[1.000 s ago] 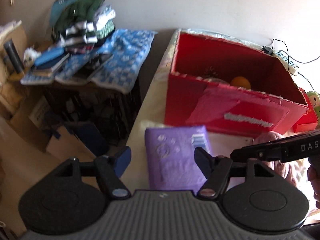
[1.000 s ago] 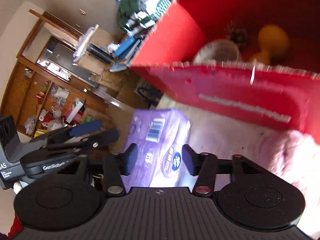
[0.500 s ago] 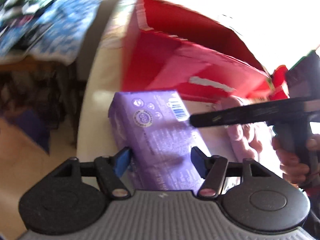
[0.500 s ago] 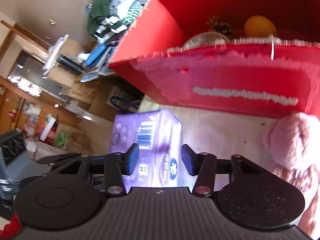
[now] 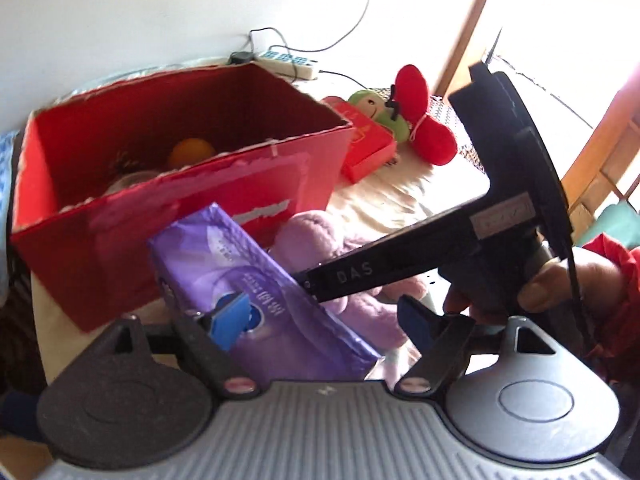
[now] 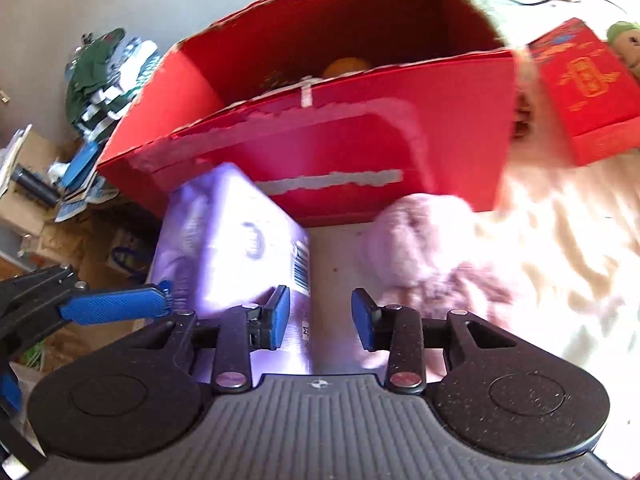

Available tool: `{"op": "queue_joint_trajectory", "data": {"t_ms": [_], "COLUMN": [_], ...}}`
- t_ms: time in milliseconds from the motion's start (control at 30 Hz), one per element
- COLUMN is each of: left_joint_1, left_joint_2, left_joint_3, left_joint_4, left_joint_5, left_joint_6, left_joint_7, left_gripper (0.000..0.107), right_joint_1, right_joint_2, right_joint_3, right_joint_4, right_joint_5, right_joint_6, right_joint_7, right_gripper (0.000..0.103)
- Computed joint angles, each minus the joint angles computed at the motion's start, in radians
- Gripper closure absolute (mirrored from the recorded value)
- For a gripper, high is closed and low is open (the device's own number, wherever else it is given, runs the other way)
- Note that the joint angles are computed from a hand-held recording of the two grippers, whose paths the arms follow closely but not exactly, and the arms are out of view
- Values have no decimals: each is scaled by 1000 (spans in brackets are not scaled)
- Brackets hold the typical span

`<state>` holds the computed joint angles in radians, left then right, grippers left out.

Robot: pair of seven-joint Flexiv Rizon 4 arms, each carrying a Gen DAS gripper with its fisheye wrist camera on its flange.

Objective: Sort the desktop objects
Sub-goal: 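Reach the right gripper to the purple tissue pack and grasp its end, then lift the purple tissue pack and lower it into the red box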

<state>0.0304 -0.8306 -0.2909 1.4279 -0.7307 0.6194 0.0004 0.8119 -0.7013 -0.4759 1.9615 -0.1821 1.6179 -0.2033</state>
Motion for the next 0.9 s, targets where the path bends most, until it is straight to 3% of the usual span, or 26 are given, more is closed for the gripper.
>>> {"op": "queue_joint_trajectory", "data": {"t_ms": [100,267,400,500,700,833,900], "left_joint_1": [-5,0,11,4,-16,-35,-41], "left_joint_2": [-1,-5,23,49,57,54,53], "left_joint_3": [-9,-3,-8,4,41,53,54], "left_joint_4": [10,-15,17,50,68,71,79], "left_joint_5": [-11,-3,-45,-70,9,85,114], "left_joint_6": [24,-30,19,109,161,163,183], "left_joint_7": [17,-24,-15,-27,-109,-132,-125], "left_gripper": [23,25,25,17,12,11,10], "right_joint_1": [14,49,65,19,-24,-106,-190], "right_joint_2": [17,23,35,35,36,34,25], "right_joint_3": [-15,-48,-63,-16,13,95,191], "right_joint_4": [50,75,71,30,-55,-154,-224], "right_joint_5": [38,113,150,158,120,26,-15], "right_joint_6": [64,129,133,124,72,-49,-144], "right_joint_7": [-1,-54,-116,-152,-190,-209,-236], "right_gripper": [64,60,50,47,28,20,17]}}
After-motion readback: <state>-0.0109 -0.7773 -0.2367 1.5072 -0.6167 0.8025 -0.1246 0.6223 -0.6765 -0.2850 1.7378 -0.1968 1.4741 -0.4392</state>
